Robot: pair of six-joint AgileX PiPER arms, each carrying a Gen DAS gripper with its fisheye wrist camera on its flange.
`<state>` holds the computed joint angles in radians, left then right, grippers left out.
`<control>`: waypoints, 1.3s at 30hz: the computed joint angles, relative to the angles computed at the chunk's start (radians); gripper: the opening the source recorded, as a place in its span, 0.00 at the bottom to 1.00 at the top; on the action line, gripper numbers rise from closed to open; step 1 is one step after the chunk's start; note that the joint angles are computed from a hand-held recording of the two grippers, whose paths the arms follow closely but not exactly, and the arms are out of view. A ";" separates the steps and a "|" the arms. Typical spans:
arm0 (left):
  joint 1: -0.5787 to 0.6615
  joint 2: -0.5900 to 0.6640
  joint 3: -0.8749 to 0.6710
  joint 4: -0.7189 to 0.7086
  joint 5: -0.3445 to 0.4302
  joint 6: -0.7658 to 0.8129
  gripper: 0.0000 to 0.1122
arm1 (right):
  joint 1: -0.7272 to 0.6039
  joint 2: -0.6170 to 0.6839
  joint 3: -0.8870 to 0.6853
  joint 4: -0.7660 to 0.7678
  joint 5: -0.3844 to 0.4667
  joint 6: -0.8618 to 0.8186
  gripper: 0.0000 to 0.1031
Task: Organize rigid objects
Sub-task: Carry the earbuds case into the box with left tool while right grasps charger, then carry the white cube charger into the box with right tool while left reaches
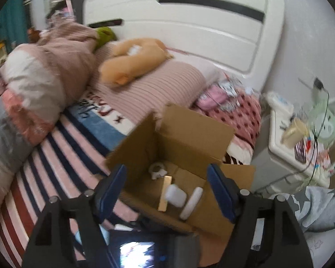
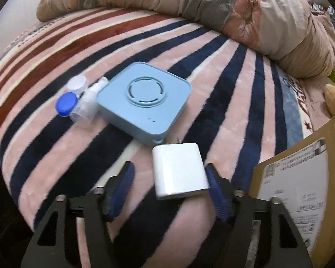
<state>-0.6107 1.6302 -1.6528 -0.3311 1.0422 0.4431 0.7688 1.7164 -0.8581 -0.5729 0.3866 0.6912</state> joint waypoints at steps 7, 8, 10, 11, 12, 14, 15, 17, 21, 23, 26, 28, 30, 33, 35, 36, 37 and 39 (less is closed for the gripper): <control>0.276 -0.220 0.324 0.067 -0.229 0.014 0.67 | 0.034 -0.081 0.064 -0.020 -0.037 0.020 0.38; 0.332 -0.237 0.372 0.043 -0.250 0.052 0.67 | 0.040 -0.105 0.070 0.003 -0.034 0.003 0.37; 0.444 -0.255 0.473 -0.011 -0.294 0.151 0.67 | 0.061 -0.189 0.087 0.070 -0.023 -0.058 0.37; 0.490 -0.254 0.521 -0.035 -0.317 0.206 0.67 | 0.072 -0.225 0.091 0.088 -0.014 -0.075 0.37; 0.522 -0.248 0.558 -0.054 -0.336 0.251 0.68 | 0.091 -0.287 0.093 0.117 0.005 -0.101 0.37; 0.582 -0.219 0.626 -0.107 -0.368 0.352 0.68 | 0.117 -0.382 0.084 0.141 0.049 -0.121 0.37; 0.613 -0.192 0.655 -0.157 -0.375 0.425 0.68 | 0.127 -0.443 0.071 0.170 0.085 -0.149 0.37; 0.667 -0.136 0.693 -0.255 -0.364 0.565 0.68 | 0.121 -0.542 0.051 0.237 0.129 -0.202 0.37; 0.676 -0.033 0.763 -0.310 -0.437 0.692 0.68 | 0.119 -0.675 0.012 0.181 0.259 -0.163 0.37; 0.682 0.010 0.779 -0.329 -0.457 0.733 0.68 | 0.065 -0.729 0.008 0.194 0.322 -0.192 0.37; 0.703 0.043 0.801 -0.412 -0.452 0.836 0.68 | -0.032 -0.762 0.018 0.193 0.387 -0.227 0.37; 0.706 0.051 0.816 -0.441 -0.465 0.873 0.67 | -0.150 -0.769 0.036 0.264 0.400 -0.314 0.37; 0.696 0.053 0.831 -0.461 -0.490 0.896 0.67 | -0.254 -0.758 0.047 0.343 0.401 -0.409 0.37; 0.666 0.033 0.872 -0.531 -0.556 0.978 0.67 | -0.358 -0.718 0.056 0.411 0.394 -0.506 0.37; 0.641 0.030 0.894 -0.576 -0.611 1.038 0.67 | -0.393 -0.693 0.060 0.441 0.395 -0.539 0.37; 0.635 0.037 0.886 -0.576 -0.613 1.034 0.67 | -0.396 -0.681 0.059 0.436 0.400 -0.530 0.37; 0.635 0.049 0.873 -0.567 -0.606 1.020 0.67 | -0.391 -0.659 0.050 0.416 0.410 -0.504 0.37; 0.647 0.060 0.860 -0.565 -0.581 1.012 0.63 | -0.387 -0.655 0.051 0.392 0.423 -0.468 0.38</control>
